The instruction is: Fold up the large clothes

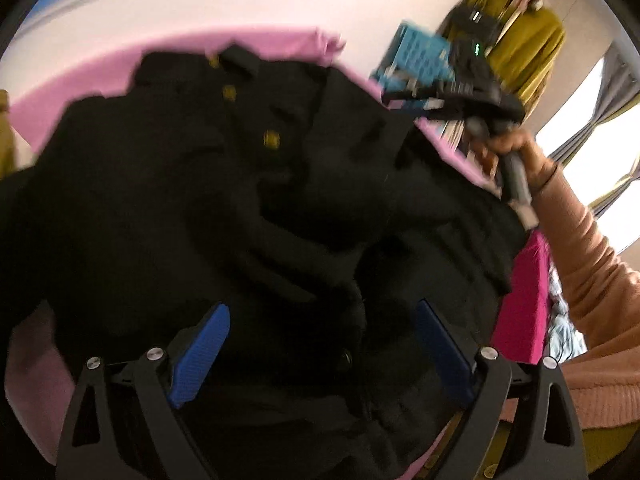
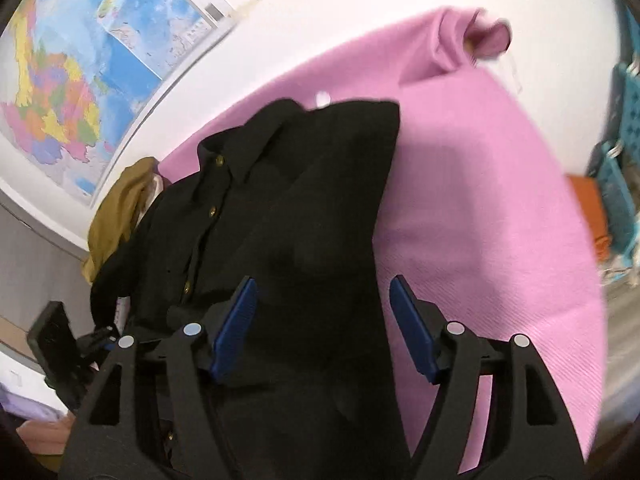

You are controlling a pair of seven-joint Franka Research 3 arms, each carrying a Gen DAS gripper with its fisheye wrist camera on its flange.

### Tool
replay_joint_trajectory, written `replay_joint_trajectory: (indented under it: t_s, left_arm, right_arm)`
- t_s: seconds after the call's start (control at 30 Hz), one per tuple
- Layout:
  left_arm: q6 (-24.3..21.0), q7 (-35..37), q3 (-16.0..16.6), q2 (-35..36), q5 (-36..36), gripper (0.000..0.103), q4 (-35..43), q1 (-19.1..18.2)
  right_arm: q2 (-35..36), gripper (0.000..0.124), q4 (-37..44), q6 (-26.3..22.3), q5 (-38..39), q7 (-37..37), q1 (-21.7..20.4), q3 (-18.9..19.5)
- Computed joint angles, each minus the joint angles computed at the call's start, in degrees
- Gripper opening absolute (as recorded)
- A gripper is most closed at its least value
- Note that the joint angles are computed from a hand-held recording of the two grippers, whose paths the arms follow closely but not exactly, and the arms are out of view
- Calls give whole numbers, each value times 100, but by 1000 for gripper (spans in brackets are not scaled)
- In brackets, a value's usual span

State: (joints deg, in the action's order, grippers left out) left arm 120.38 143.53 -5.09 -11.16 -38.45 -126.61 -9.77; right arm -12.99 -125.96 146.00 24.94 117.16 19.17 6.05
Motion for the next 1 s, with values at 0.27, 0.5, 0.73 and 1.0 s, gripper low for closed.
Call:
replay_joint_trajectory:
  t_s: [0.27, 0.5, 0.73, 1.0]
  left_arm:
    - [1355, 308, -227, -153, 418, 24, -99, -254]
    - [2986, 238, -26, 99, 676, 23, 311, -266]
    - [1938, -232, -53, 686, 1124, 76, 775, 48]
    - [1799, -1022, -289, 1135, 1310, 85, 1164, 292]
  right_arm:
    - [-463, 6, -510, 830, -74, -23, -146, 77]
    - [-1020, 4, -1211, 965, -780, 1018, -631, 254]
    - [-1108, 34, -1079, 464, -1906, 1842, -1022, 668]
    - [-151, 40, 263, -341, -2402, 921, -525, 483]
